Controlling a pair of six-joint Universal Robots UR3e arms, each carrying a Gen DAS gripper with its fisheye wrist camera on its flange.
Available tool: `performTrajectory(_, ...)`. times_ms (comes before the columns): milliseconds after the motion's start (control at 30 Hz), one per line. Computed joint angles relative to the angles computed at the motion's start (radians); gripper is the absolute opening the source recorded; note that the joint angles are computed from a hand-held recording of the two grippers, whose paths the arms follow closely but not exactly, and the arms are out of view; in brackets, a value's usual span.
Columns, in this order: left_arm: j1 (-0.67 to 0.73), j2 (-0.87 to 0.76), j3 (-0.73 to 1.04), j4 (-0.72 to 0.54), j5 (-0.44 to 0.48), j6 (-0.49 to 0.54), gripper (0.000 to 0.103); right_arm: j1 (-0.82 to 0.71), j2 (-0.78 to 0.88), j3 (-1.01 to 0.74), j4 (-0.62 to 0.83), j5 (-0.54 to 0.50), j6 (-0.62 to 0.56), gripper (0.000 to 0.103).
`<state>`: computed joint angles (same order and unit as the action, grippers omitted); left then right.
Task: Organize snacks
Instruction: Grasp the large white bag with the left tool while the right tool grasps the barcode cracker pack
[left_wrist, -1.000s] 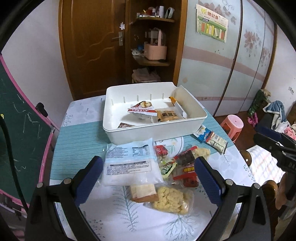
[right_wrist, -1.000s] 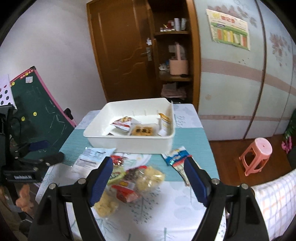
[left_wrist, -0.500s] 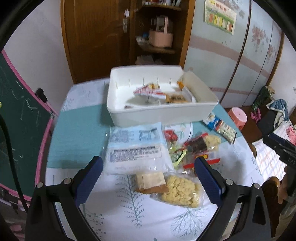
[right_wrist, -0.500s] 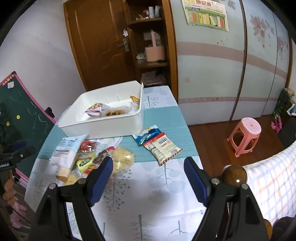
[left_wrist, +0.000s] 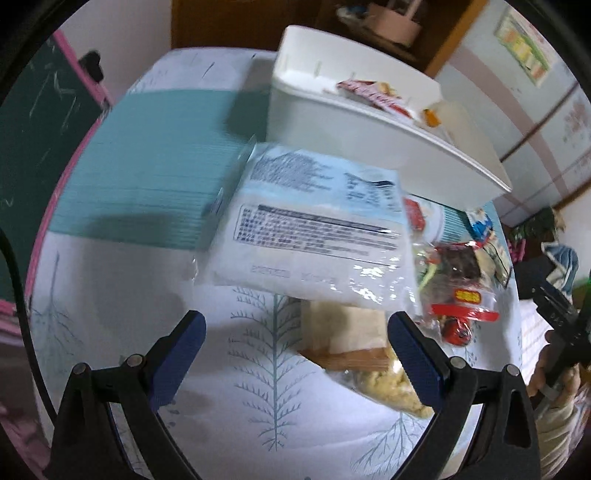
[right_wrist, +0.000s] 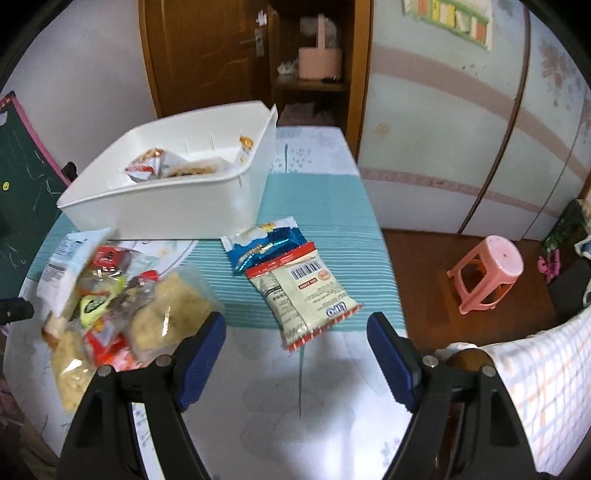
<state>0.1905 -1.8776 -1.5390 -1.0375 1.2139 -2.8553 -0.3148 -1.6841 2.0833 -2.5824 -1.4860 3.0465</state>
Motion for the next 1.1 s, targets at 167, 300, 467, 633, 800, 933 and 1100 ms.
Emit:
performTrajectory(167,-0.015,-0.058,0.035,-0.009,-0.008,-0.032,0.097,-0.016,0.117,-0.047,-0.034,0.029,-0.055,0.079)
performTrajectory(300,-0.023,-0.112,0.084,-0.043,-0.037,-0.055,0.095,-0.028,0.194,-0.091,-0.035,0.053,-0.102,0.079)
performTrajectory(467,-0.021,-0.176,0.155,-0.081,-0.108,-0.094,0.093,-0.023,0.270,-0.143,-0.034,0.053,-0.117,0.079)
performTrajectory(633,-0.019,-0.246,0.241,-0.101,-0.184,-0.152,0.087,-0.009,0.292,-0.147,-0.069,0.044,-0.141,0.079)
performTrajectory(800,-0.019,-0.291,0.277,-0.043,-0.212,-0.272,0.072,-0.002,0.287,-0.143,-0.077,0.048,-0.143,0.064)
performTrajectory(933,0.000,-0.300,0.240,0.041,-0.252,-0.339,0.048,0.000,0.272,-0.134,-0.070,0.051,-0.137,0.052)
performTrajectory(1100,-0.012,-0.253,0.187,0.148,-0.227,-0.337,0.031,-0.002,0.231,-0.113,-0.034,0.073,-0.113,0.046)
